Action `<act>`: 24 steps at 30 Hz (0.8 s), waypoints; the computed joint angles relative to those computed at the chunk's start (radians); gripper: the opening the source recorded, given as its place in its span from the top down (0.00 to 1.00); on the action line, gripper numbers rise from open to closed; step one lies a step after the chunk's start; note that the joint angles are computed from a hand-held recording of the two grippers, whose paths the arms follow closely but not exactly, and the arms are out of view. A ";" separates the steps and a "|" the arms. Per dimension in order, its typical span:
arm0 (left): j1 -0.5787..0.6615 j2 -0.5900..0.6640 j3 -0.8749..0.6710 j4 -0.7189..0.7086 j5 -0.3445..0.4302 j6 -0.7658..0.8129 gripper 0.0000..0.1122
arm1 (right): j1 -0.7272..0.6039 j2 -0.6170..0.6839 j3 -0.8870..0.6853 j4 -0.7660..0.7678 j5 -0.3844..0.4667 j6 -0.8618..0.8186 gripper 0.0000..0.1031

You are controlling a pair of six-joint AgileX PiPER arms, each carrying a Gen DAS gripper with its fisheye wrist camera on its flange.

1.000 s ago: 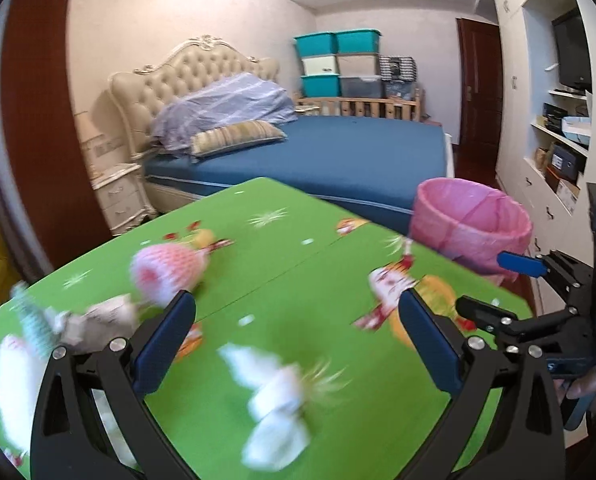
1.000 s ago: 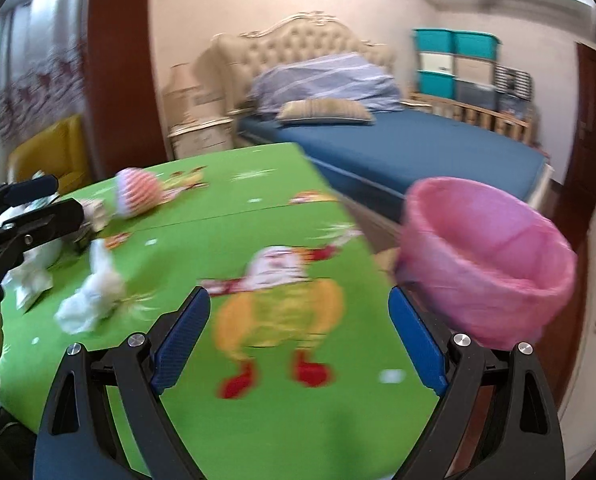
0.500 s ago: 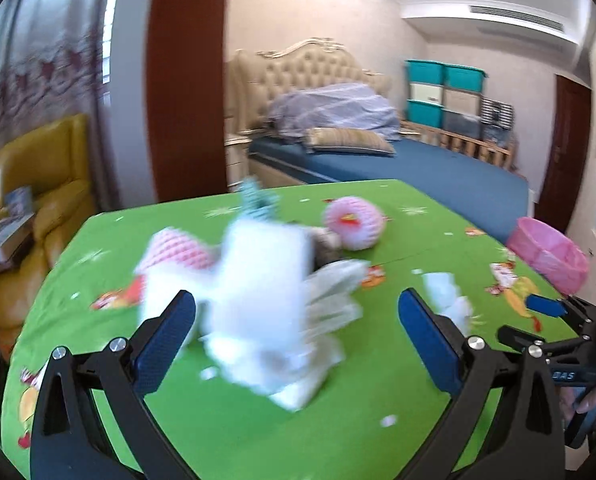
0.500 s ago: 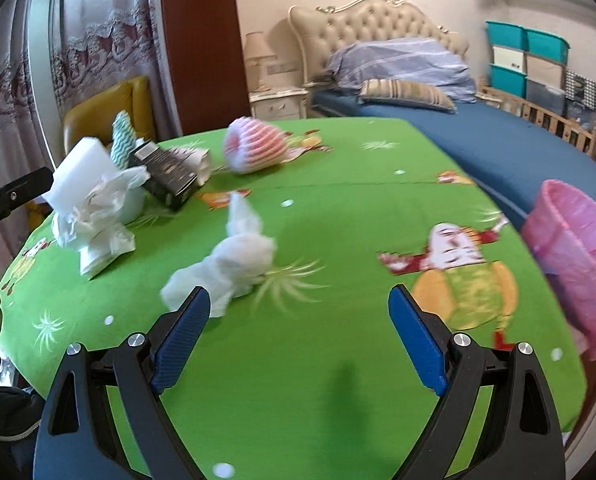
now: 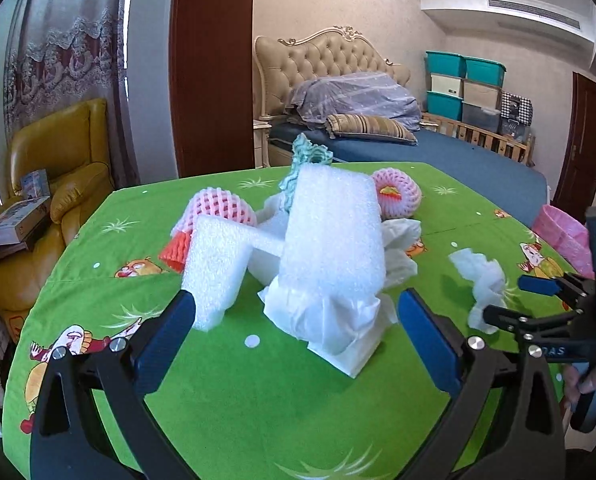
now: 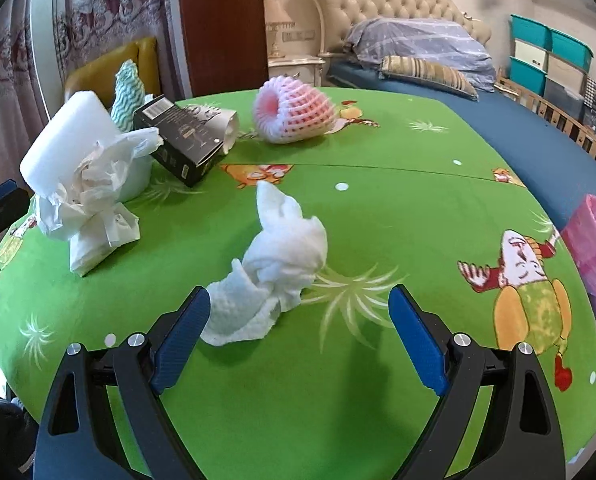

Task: Collect trash
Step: 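Move both tools back over the table, then grasp the white foam block with the left tool while the right tool grasps crumpled tissue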

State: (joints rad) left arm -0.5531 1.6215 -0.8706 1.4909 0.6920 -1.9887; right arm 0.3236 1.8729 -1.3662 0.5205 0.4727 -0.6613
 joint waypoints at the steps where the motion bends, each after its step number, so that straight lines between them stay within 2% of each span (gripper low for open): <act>1: -0.001 0.000 0.002 0.006 -0.002 -0.005 0.13 | 0.000 0.001 -0.008 0.016 0.009 -0.008 0.17; 5: -0.012 -0.005 0.002 0.027 -0.007 -0.018 0.13 | 0.018 0.008 -0.035 0.021 0.006 -0.015 0.18; 7: -0.008 -0.006 -0.007 0.022 -0.016 -0.003 0.13 | 0.029 0.030 -0.061 -0.023 0.011 0.033 0.23; 10: 0.010 0.001 -0.019 0.014 -0.042 0.002 0.16 | 0.026 0.059 -0.087 -0.024 0.021 0.068 0.42; 12: 0.025 0.006 -0.036 0.001 -0.058 0.019 0.18 | 0.014 0.062 -0.085 0.010 0.020 0.050 0.59; 13: 0.034 0.009 -0.046 -0.004 -0.063 0.032 0.21 | 0.005 0.067 -0.089 0.027 0.026 0.047 0.62; 17: 0.039 0.042 -0.100 -0.016 -0.056 0.076 0.26 | -0.001 0.049 -0.050 0.120 -0.011 -0.043 0.67; 20: 0.036 0.069 -0.145 -0.030 -0.040 0.123 0.30 | 0.012 0.037 -0.030 0.112 -0.045 -0.046 0.67; 23: 0.033 0.115 -0.189 -0.058 -0.017 0.184 0.46 | 0.013 0.028 -0.015 0.128 -0.061 -0.060 0.67; 24: 0.034 0.121 -0.189 -0.049 -0.020 0.180 0.55 | 0.012 0.028 -0.013 0.136 -0.061 -0.068 0.67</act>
